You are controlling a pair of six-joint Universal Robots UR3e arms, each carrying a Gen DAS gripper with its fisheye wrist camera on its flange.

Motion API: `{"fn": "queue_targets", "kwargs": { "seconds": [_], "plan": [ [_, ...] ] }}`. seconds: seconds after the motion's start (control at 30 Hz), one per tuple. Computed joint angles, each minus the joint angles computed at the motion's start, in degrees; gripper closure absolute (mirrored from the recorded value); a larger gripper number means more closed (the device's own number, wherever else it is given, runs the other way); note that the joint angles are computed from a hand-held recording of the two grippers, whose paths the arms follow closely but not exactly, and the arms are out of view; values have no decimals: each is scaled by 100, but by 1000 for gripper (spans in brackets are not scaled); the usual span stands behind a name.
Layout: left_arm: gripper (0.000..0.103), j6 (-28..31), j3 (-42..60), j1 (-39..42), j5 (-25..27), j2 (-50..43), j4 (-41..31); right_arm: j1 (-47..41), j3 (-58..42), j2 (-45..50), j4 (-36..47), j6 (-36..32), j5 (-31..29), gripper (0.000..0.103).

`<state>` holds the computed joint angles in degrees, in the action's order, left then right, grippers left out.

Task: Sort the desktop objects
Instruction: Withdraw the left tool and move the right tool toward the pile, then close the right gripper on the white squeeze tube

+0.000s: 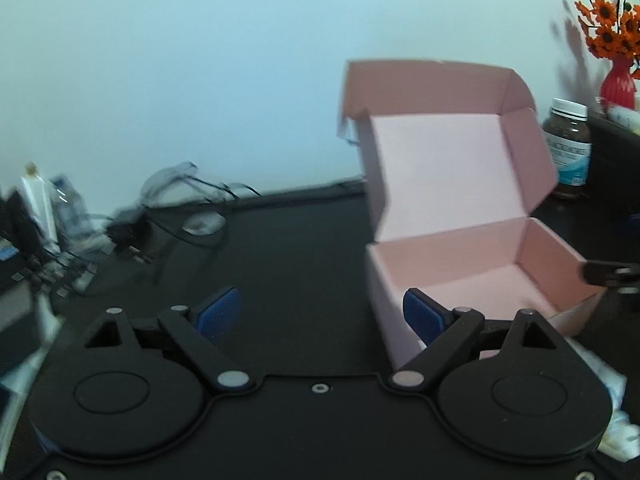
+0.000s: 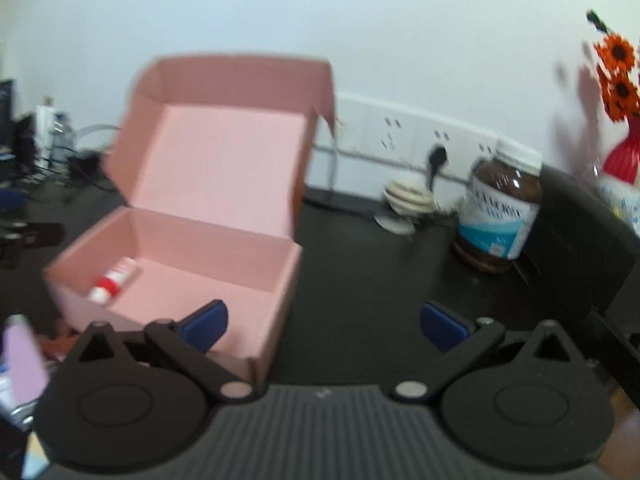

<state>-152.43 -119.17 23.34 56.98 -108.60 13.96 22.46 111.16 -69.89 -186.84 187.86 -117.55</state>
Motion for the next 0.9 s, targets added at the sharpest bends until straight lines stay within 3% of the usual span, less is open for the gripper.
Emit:
{"fn": "queue_targets", "kwargs": {
  "seconds": [0.07,0.17,0.23,0.27,0.47,0.6,0.73,0.9],
  "plan": [
    [8,-82,-189,150,-33,-151,523,143,342,-71,-542,-194,18,1],
    [8,-235,-263,292,-32,-360,734,326,714,-178,-822,-318,2,2],
    [8,-361,-278,355,-38,-471,796,376,945,-250,-964,-320,69,9],
    [8,-401,-290,374,-47,-514,838,361,1049,-285,-1020,-321,140,19],
    [8,-327,-337,600,-500,-757,1103,377,1351,-397,-931,-42,408,33],
    [1,-319,-534,742,-895,-851,1657,377,1335,-353,-836,6,576,33],
    [0,-262,-547,724,-932,-828,1568,447,1329,-286,-836,-3,624,33],
    [0,-405,-366,649,-677,-728,970,607,1389,-333,-763,26,492,47]
  ]
}}
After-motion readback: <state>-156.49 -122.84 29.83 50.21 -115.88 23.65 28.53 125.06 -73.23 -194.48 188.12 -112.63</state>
